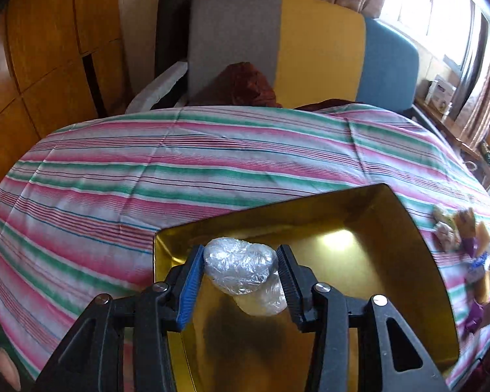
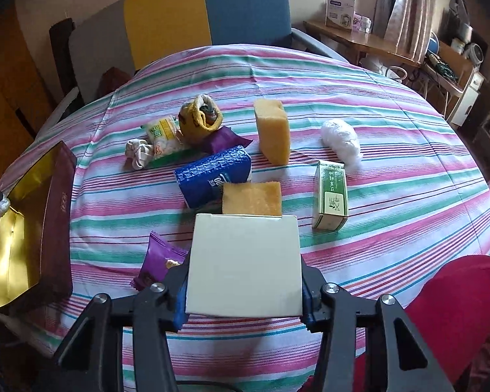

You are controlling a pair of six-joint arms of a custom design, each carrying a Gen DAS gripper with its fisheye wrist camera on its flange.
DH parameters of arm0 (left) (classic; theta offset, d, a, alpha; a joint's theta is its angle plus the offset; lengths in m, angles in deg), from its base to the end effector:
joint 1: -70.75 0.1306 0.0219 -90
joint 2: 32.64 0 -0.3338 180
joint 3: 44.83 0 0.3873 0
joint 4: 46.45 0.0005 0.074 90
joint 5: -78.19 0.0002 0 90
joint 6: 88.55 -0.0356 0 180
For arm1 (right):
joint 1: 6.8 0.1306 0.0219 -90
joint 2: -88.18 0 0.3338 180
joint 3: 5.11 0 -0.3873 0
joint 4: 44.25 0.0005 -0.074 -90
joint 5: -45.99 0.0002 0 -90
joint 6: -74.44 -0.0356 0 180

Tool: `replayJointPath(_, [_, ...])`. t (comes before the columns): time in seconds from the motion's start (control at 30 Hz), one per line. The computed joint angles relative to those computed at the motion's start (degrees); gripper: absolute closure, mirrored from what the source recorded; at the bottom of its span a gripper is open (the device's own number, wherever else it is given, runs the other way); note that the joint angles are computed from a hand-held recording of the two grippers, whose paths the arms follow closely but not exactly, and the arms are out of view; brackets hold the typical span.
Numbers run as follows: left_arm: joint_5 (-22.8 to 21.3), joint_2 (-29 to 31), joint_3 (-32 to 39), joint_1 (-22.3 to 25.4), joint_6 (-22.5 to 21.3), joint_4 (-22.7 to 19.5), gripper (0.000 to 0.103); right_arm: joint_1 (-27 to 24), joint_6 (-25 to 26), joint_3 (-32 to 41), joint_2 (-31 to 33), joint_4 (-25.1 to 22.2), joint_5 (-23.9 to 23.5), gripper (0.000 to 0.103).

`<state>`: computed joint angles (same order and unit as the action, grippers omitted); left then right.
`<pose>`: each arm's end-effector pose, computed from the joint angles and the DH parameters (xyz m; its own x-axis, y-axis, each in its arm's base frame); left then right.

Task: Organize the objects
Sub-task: 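Carry the cotton ball over the gold tray and open the left gripper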

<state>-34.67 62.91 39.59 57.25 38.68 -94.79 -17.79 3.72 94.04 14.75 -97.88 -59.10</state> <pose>0.4779 -0.1010 0.2960 -0.6809 -0.4099 -0.6069 -0.4883 0.8717 -0.0409 0.5450 -0.0969 0.3056 -0.8307 -0.1634 -0.5321 -0.2267 0.9724 0.0552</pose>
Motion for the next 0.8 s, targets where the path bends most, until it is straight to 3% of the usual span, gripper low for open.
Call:
replayJointPath(0.1, [0.79, 2.14, 1.27, 1.36, 0.5, -0.17, 0.052, 0.19, 0.23, -0.66, -0.42, 0.94, 0.7, 0.052])
replayJointPath(0.23, [0.27, 1.32, 0.44, 2.14, 1.12, 0.73, 0.035, 0.19, -0.13, -0.75, -0.42, 1.24, 1.21, 0.052])
replayJointPath(0.33, [0.26, -1.42, -1.41, 1.7, 3.62, 0.71, 0.034, 0.3, -0.36, -0.82, -0.82, 1.79, 1.66, 0.052])
replayJointPath(0.53, [-5.41, -10.46, -7.68, -4.08, 8.51, -0.53, 0.034, 2.08, 0.45, 0.45, -3.57, 2.06, -2.43, 0.052])
replayJointPath(0.63, [-7.3, -14.68, -11.21, -7.31, 11.89, -1.41, 0.034, 5.16, 1.97, 0.67, -5.07, 1.3, -5.25, 0.052])
replayJointPath(0.8, [-5.96, -19.63, -15.86, -9.68, 18.33, -3.36, 0.034, 12.54, 4.84, -0.86, -7.35, 0.36, -9.61, 0.052])
